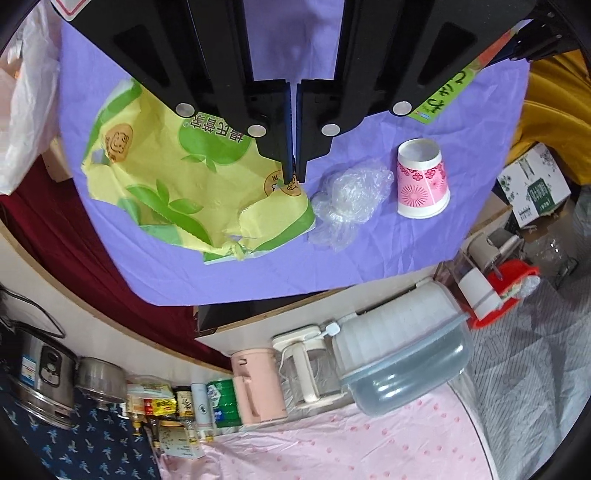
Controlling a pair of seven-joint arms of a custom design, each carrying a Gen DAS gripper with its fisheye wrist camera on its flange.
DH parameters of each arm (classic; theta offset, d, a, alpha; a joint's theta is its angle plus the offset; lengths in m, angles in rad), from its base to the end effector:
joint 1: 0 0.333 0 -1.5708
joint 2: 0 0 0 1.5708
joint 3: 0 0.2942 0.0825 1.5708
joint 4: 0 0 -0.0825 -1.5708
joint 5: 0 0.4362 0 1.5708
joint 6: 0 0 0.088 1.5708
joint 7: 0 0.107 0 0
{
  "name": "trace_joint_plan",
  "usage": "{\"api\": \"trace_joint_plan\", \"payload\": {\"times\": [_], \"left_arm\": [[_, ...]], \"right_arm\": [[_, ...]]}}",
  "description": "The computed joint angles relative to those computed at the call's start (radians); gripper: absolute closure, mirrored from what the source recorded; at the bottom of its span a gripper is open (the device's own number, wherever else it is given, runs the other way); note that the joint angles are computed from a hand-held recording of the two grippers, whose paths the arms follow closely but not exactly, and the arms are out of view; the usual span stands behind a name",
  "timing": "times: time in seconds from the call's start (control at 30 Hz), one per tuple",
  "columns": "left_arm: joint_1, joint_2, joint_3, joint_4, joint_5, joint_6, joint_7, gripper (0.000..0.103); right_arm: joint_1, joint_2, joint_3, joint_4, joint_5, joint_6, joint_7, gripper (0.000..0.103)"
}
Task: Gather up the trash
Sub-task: 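Grasp the yellow-green snack bag with the right tool while the left holds the box, then carry the box and snack bag into the white trash bag and open both tools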
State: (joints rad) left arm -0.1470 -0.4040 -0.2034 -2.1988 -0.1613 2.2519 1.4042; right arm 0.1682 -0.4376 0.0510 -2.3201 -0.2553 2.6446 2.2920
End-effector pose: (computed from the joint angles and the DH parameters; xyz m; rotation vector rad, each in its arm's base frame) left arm 0.4950 -0.1957 0.5576 -1.9348 2.1671 -0.6244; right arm 0.5134 0.1236 0.5613 -1.4224 1.9737 -0.5724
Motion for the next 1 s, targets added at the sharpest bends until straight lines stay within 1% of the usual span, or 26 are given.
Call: {"api": "trace_joint_plan", "payload": {"times": [0.07,0.13,0.2,0.3,0.37,0.57,0.67,0.8,1.0], "left_arm": [[-0.012,-0.023,-0.005,-0.006,-0.008,0.000,0.004,0.061],[-0.024,-0.041,-0.010,-0.009,-0.012,-0.004,0.011,0.069],[-0.041,-0.055,-0.014,-0.008,-0.028,-0.015,0.018,0.070],[-0.060,-0.082,-0.035,-0.017,-0.020,-0.010,0.019,0.072],[-0.083,-0.091,-0.031,-0.019,-0.048,-0.023,0.030,0.076],[-0.115,-0.129,-0.041,-0.041,-0.074,-0.028,0.036,0.076],[-0.126,-0.145,-0.055,-0.048,-0.068,-0.029,0.035,0.077],[-0.147,-0.151,-0.072,-0.039,-0.059,-0.029,0.043,0.077],[-0.195,-0.124,-0.102,0.009,-0.053,-0.016,0.072,0.076]], "right_arm": [[-0.007,-0.056,-0.001,-0.033,-0.004,-0.006,0.008,0.101],[-0.015,-0.122,-0.003,-0.072,-0.005,-0.014,0.017,0.101],[-0.028,-0.187,-0.001,-0.110,-0.010,-0.027,0.028,0.101],[-0.044,-0.281,-0.007,-0.163,-0.013,-0.056,0.034,0.101],[-0.055,-0.350,-0.009,-0.203,-0.015,-0.076,0.036,0.101],[-0.084,-0.531,-0.014,-0.300,-0.021,-0.133,0.035,0.101],[-0.103,-0.610,-0.019,-0.339,-0.023,-0.169,0.037,0.101],[-0.143,-0.712,-0.031,-0.384,-0.031,-0.214,0.039,0.101],[-0.211,-0.820,-0.062,-0.419,-0.051,-0.268,0.017,0.101]]}}
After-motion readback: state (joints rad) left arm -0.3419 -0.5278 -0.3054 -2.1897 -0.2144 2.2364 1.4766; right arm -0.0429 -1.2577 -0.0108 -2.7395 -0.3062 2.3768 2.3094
